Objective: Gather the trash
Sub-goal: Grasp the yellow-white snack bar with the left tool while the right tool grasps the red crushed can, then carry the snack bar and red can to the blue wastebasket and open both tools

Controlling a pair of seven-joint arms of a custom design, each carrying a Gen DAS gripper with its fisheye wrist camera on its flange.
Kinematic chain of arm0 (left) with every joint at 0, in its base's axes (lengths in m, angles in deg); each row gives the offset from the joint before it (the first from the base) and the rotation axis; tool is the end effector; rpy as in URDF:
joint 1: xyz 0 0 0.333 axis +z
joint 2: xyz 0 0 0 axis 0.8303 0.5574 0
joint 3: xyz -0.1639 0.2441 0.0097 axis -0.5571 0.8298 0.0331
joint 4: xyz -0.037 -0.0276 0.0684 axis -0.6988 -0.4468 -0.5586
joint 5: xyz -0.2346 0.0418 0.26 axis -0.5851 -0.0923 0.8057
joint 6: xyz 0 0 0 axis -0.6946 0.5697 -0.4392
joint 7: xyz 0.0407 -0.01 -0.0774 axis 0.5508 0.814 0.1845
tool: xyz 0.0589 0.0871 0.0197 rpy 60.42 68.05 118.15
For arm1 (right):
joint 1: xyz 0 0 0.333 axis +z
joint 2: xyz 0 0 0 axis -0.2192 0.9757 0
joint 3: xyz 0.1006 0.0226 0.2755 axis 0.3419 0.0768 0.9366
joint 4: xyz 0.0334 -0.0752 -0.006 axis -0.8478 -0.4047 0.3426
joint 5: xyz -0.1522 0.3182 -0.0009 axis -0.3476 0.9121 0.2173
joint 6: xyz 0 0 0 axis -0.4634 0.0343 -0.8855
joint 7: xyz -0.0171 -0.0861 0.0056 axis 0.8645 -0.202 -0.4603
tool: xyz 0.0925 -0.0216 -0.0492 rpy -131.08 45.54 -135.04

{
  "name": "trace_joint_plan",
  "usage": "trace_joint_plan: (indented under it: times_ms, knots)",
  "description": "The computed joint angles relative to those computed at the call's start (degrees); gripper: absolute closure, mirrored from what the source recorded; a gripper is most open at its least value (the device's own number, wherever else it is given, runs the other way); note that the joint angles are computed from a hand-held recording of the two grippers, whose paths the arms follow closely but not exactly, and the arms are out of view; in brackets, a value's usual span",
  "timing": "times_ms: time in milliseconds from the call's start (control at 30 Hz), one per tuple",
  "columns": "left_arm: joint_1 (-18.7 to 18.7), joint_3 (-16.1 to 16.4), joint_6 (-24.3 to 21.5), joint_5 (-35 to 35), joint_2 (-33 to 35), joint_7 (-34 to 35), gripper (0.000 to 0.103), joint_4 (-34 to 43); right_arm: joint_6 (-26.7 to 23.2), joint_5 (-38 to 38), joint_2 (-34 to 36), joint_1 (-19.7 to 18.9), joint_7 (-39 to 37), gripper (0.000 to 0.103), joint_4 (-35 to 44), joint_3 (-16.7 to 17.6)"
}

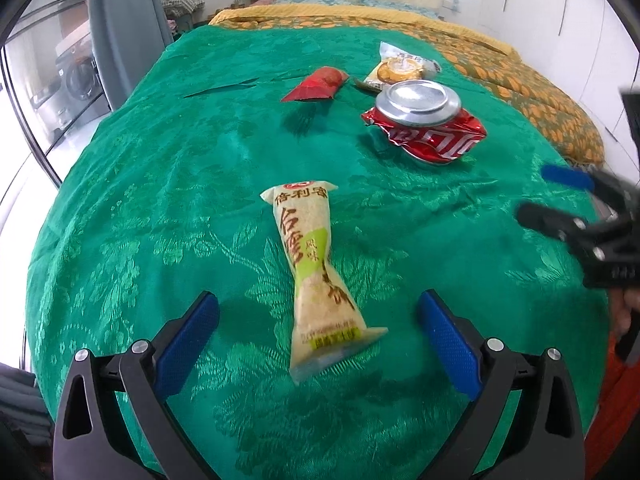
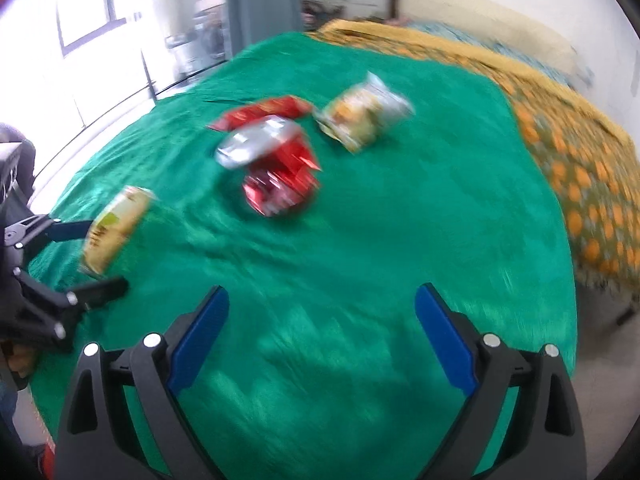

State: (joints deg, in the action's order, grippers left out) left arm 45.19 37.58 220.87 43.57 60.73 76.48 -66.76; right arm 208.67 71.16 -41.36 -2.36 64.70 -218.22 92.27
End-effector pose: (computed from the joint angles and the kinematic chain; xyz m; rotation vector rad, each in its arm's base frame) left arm 0.4141 -0.0472 0.5266 -1.4142 2.3387 -0.7425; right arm 0.4049 0.2055 0.5226 -1.8607 1.7312 -0.5837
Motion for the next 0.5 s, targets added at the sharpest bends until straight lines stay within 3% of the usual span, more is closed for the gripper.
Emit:
trace_joint_plan:
  times_ms: [100, 200, 400, 467, 500]
  knots:
    - [0.2, -0.3, 0.4, 0.1, 0.1, -0.5, 0.005, -0.2, -3.1, 0.0, 7.0, 1.7, -6.1, 0.011, 7.8, -1.1]
    - [0.5, -0.9, 1.6, 1.1, -0.4, -1.5, 0.007, -1.1, -4.4, -5.9, 13.5, 1.9, -5.0, 0.011, 14.4, -1.7]
    - [-0.4, 1.0, 2.4, -0.8, -0.8, -1.1, 0.014, -1.3, -3.3, 1.4, 21.4, 5.5, -10.0, 0.012, 21.0, -7.2]
    - [-0.5, 1.4, 2.5, -1.5, -0.8, -1.0, 0.017, -1.3, -2.8, 4.6, 22.2, 6.3, -13.0, 0.028, 21.7, -8.2]
    - [-0.5, 1.4, 2.7, -1.7, -0.9, -1.0, 0.018, -1.4, -1.9, 5.9, 22.0, 6.7, -14.4, 0.047, 21.5, -8.5]
